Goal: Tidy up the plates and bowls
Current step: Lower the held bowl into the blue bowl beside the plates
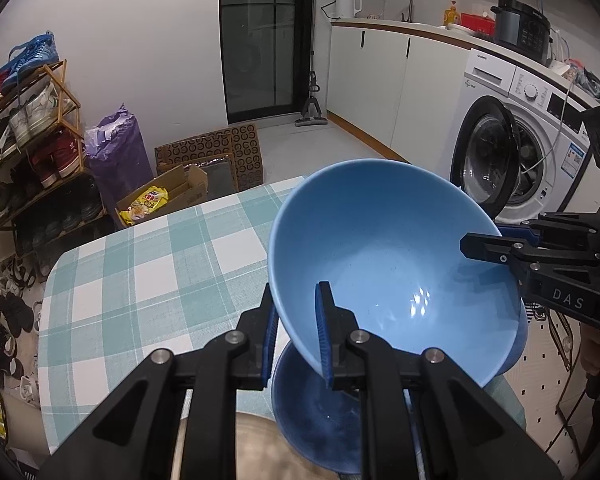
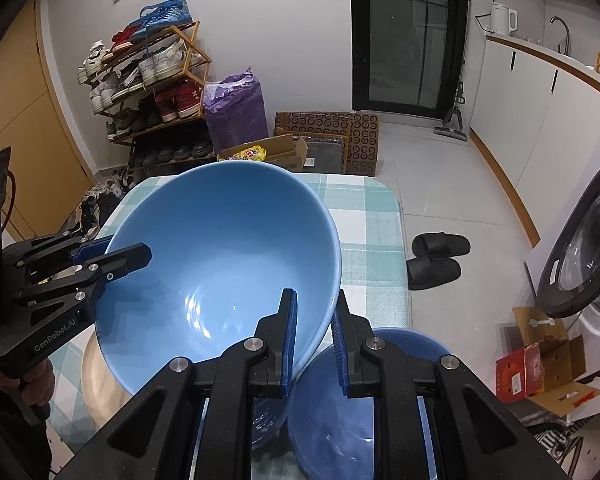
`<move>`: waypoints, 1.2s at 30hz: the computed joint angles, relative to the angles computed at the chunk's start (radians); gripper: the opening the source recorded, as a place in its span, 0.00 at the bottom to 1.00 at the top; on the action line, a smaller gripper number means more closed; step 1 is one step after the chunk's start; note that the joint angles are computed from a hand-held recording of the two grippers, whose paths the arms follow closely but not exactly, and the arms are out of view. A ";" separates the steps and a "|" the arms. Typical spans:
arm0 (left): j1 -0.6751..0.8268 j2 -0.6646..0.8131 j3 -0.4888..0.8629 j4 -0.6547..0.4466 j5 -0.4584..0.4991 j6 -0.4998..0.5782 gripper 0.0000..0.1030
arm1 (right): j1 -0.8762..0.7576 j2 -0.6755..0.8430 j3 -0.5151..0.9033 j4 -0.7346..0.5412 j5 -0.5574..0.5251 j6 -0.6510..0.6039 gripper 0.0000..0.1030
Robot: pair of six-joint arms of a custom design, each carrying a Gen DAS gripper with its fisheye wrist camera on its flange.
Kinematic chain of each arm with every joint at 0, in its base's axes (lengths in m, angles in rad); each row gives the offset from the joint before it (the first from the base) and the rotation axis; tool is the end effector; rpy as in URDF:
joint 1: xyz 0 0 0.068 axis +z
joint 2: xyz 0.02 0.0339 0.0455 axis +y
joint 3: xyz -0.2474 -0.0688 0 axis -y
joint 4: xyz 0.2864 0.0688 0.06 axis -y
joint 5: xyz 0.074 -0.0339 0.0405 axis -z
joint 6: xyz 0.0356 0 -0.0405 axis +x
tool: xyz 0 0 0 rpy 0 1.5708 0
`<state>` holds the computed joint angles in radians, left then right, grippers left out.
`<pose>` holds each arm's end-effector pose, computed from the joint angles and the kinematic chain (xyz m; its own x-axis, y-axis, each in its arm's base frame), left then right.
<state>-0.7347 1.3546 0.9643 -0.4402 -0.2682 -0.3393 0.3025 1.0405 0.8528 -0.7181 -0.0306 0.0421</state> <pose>0.2495 -0.2127 0.2217 -0.6876 0.1887 -0.7012 0.3021 0.9524 -0.0400 0.2431 0.0770 0.2462 -0.7638 -0.1943 -0.6155 -0.2839 0.9575 0.0500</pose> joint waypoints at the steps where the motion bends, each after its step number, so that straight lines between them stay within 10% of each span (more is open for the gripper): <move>1: -0.002 -0.009 -0.008 -0.001 0.000 -0.002 0.15 | 0.008 -0.010 -0.005 -0.006 0.005 0.004 0.17; 36: -0.041 -0.133 -0.200 0.002 -0.003 -0.069 0.15 | 0.173 -0.095 -0.158 -0.009 0.071 0.114 0.17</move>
